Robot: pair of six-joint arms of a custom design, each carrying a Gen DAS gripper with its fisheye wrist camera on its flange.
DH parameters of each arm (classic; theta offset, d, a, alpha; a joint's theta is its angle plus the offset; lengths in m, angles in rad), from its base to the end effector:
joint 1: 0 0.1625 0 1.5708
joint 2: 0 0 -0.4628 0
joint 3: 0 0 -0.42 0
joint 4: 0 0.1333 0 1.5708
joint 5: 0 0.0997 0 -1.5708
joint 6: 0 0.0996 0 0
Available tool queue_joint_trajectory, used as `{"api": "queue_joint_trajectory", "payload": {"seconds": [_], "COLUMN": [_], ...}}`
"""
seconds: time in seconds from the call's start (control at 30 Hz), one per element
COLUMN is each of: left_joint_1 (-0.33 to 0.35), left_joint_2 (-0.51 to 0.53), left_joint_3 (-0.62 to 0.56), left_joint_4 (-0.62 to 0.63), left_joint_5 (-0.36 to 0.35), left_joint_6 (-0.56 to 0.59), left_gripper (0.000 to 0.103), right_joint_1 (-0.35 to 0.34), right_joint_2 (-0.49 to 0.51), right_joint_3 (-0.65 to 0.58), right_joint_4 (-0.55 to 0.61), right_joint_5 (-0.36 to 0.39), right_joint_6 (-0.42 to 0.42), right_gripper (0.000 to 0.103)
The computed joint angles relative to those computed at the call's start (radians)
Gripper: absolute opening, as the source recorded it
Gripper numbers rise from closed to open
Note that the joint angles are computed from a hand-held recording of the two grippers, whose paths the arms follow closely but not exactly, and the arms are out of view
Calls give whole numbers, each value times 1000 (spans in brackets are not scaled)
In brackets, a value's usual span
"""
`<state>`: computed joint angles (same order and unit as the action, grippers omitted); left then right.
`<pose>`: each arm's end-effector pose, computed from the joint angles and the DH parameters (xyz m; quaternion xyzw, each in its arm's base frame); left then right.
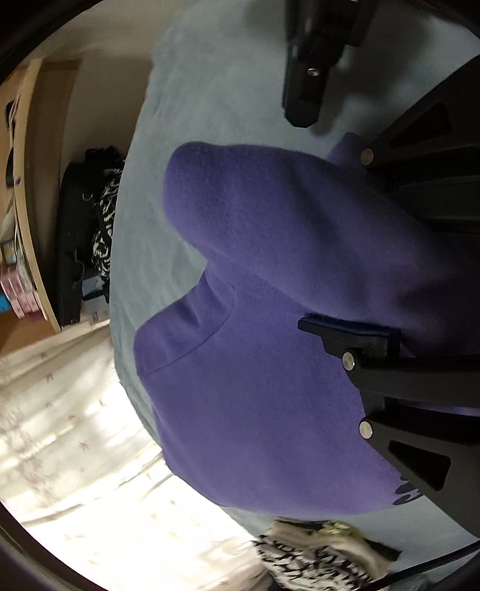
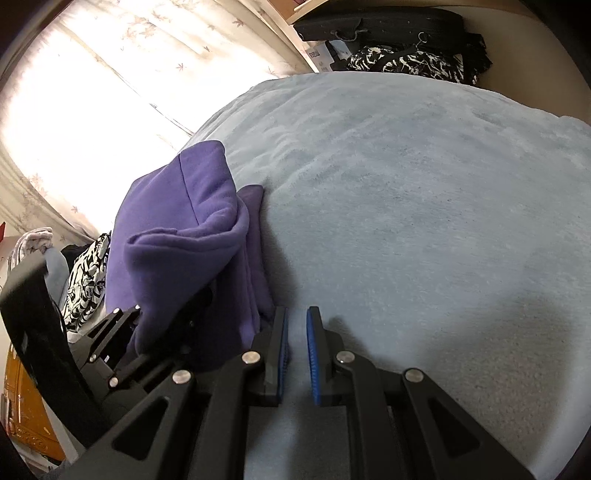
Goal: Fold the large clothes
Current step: 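Lift the hoodie edge with both tools and fold it over the hood, then press and square the folded hoodie bundle with both tools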
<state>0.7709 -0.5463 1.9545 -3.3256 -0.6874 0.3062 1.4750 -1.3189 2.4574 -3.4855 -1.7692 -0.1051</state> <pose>-0.2686 -0.5540 -0.0371 0.4050 0.7965 -0.2540 0.3702 0.0719 -0.4398 0.2295 -0.0332 -0.9212 0.3655 0.1290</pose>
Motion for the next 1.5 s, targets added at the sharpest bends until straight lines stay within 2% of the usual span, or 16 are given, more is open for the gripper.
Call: {"api": "queue_joint_trajectory", "payload": {"seconds": [0.07, 0.17, 0.33, 0.43, 0.6, 0.73, 0.77, 0.83, 0.9, 1.03, 1.1, 1.23, 1.3, 1.37, 1.5], "left_joint_1": [1, 17, 23, 26, 26, 18, 19, 28, 42, 63, 75, 124, 143, 153, 168], "left_joint_2": [-11, -60, -128, -173, -256, -330, -352, -387, -414, -427, -433, -420, -405, -384, -361], "left_joint_3": [4, 7, 31, 42, 62, 93, 99, 106, 105, 101, 107, 72, 48, 30, 8], "left_joint_4": [11, 83, 146, 211, 281, 271, 275, 286, 310, 337, 356, 412, 430, 429, 438], "left_joint_5": [-20, -93, -202, -280, -348, -319, -298, -274, -246, -131, -104, -131, -143, -130, -132], "left_joint_6": [0, -42, -85, -126, -246, -349, -390, -455, -516, -586, -613, -665, -669, -655, -638], "left_gripper": [31, 52, 76, 77, 77, 77, 77, 77, 77, 77, 77, 77, 77, 77, 77], "right_joint_1": [2, 9, 27, 42, 73, 101, 117, 133, 144, 140, 130, 108, 106, 110, 94], "right_joint_2": [0, -6, -23, -32, -42, -65, -68, -74, -80, -81, -64, -14, 9, 37, 52], "right_joint_3": [-1, -2, 0, 0, -5, -26, -38, -54, -75, -130, -173, -259, -282, -300, -294], "right_joint_4": [1, 5, 7, 15, 8, 48, 59, 73, 100, 213, 298, 469, 512, 534, 538], "right_joint_5": [-4, -11, -23, -37, -80, -81, -90, -84, -56, 23, 52, 72, 61, 38, 63], "right_joint_6": [-2, -3, -14, -16, -14, -23, -35, -49, -59, -61, -49, -33, -35, -36, -34], "right_gripper": [10, 10, 10, 10, 10, 13, 17, 36, 39, 39, 39, 39, 38, 24, 17]}}
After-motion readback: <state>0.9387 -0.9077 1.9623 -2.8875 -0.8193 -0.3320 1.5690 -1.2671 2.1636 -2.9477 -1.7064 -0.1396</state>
